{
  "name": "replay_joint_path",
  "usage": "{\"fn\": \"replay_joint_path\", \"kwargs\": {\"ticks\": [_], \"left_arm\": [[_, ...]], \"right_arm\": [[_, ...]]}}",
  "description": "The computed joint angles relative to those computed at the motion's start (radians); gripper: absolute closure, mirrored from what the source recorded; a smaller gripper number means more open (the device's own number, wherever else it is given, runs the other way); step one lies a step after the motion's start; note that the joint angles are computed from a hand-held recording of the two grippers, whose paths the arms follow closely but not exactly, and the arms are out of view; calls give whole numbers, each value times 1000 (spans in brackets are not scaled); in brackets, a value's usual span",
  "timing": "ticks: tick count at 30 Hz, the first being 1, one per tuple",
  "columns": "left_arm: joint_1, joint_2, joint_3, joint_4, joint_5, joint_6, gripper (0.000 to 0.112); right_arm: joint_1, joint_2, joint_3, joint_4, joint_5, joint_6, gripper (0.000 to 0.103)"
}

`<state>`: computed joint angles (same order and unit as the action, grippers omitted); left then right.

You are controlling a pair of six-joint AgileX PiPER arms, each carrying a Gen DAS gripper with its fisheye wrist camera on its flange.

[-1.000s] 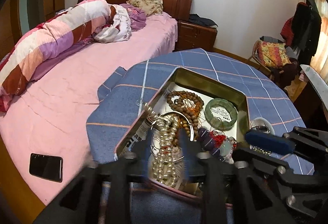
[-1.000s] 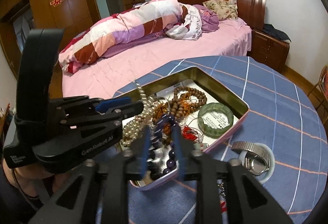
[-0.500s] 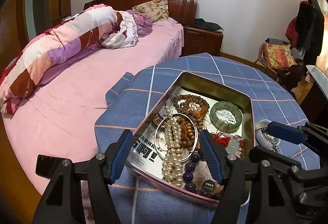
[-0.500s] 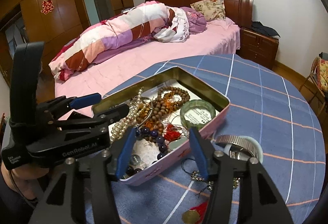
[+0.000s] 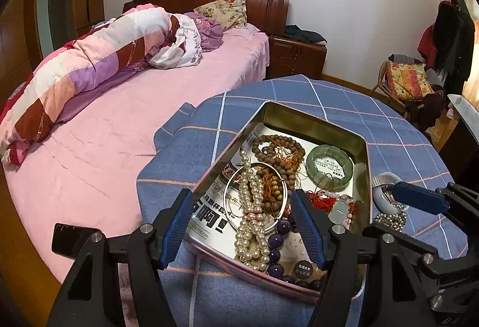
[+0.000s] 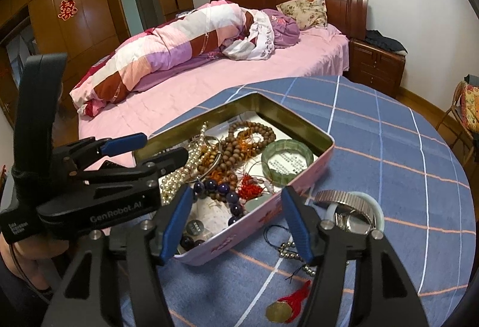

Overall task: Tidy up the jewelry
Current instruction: 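Withdraw both tools from the tin and move the right tool to the red tassel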

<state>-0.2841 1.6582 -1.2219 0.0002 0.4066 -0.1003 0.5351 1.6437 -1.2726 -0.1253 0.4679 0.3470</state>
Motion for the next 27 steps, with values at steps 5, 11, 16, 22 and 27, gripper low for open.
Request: {"fn": "replay_joint_path", "kwargs": {"ticks": [5, 11, 16, 22, 27], "left_arm": [[2, -13, -2, -4, 1, -8, 42], [-9, -22, 7, 23, -5, -46, 39], [-12, -28, 10, 51, -3, -92, 39], [-33, -43, 20, 88, -1, -136, 39], [-55, -49, 24, 105, -4, -151, 39]], "right_arm": [[-9, -48, 67, -17, -19, 26, 34], [-30, -150, 205, -121, -11, 162, 31], [-36, -215, 318, -159, 2, 230, 31], [-21, -185, 331, -151, 5, 218, 31], [-1, -148, 302, -173, 13, 217, 32]]}}
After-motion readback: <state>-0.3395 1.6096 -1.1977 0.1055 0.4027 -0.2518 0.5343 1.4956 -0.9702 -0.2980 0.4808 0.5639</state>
